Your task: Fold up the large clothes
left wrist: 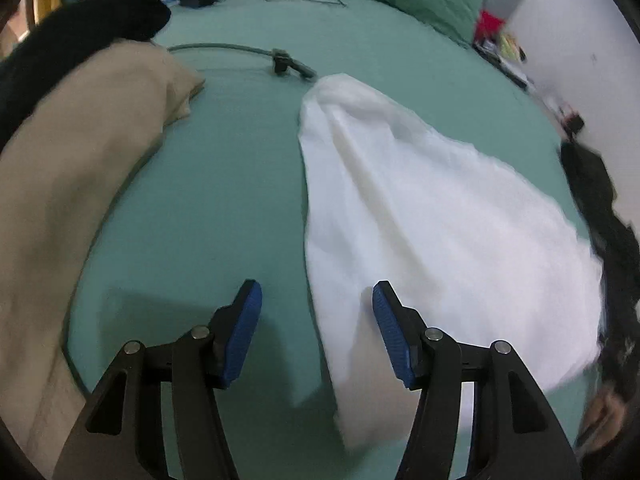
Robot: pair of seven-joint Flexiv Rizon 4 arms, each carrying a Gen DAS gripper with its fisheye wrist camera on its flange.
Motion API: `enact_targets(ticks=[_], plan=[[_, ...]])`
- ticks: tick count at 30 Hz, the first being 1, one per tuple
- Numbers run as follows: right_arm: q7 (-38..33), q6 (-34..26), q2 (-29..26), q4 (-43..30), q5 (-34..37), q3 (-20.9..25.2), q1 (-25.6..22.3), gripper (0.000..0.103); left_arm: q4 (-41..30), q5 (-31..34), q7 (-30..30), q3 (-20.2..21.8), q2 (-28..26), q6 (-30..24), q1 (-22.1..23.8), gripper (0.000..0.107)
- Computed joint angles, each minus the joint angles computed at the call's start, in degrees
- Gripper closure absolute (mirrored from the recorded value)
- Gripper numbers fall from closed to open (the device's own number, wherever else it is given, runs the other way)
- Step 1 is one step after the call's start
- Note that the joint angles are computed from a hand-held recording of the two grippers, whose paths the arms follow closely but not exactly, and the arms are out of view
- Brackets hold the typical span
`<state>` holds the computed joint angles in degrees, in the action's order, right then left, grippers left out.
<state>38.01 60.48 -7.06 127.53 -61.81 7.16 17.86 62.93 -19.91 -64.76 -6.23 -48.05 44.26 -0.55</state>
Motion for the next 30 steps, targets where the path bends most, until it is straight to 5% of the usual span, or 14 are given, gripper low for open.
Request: enact_targets(ticks=[2,4,6,7,9,15,23,27,30], plan=[[2.5,2.5,-0.3,0.3,-2.5,-0.7,-0.4,0.085,4.9,1.9,2.8,0.4,2.6,3.8,-0.7,0.046],[15.2,13.0,-0.7,1.9,-15.2,-3.8,-3.2,0.095,6.1,1.7,3.2,0.1,3.2,4.4,-0.7,0.048],[20.7,14.7,-0.4,1.9,-20.2,-3.7,-4.5,0.096,5.6,-0.5,5.7,-1.9,3.1,1.3,0.7,0.091],[23.7,15.3,-0.1,1.9,-23.1,-3.6,-5.4,0.096,5.1,-1.6,6.4,-2.5,3.0,-1.0,1.3,0.102],[28.3,14.4,1.8,2.4,-26.9,-2.6,-6.6,0.097,7.7,-2.8,6.7,-2.3,4.7,1.2,1.4,0.102],[29.1,10.0,7.2,5.0,-23.7,1.2,-6.6,0.097,17.7,-7.4,8.6,-2.7,12.1,7.2,2.9,0.104],[24.0,8.5,8.5,7.7,-14.2,3.5,-4.2,0.097,24.2,-7.1,10.7,0.1,15.4,4.8,3.8,0.104],[18.9,10.8,5.7,7.8,-7.9,3.1,-3.1,0.084,24.0,-7.9,9.7,0.0,14.9,4.5,3.8,0.101],[33.9,15.0,4.8,6.0,-26.4,-0.1,-4.9,0.035,24.3,-8.0,9.0,0.0,15.2,9.1,3.1,0.060]])
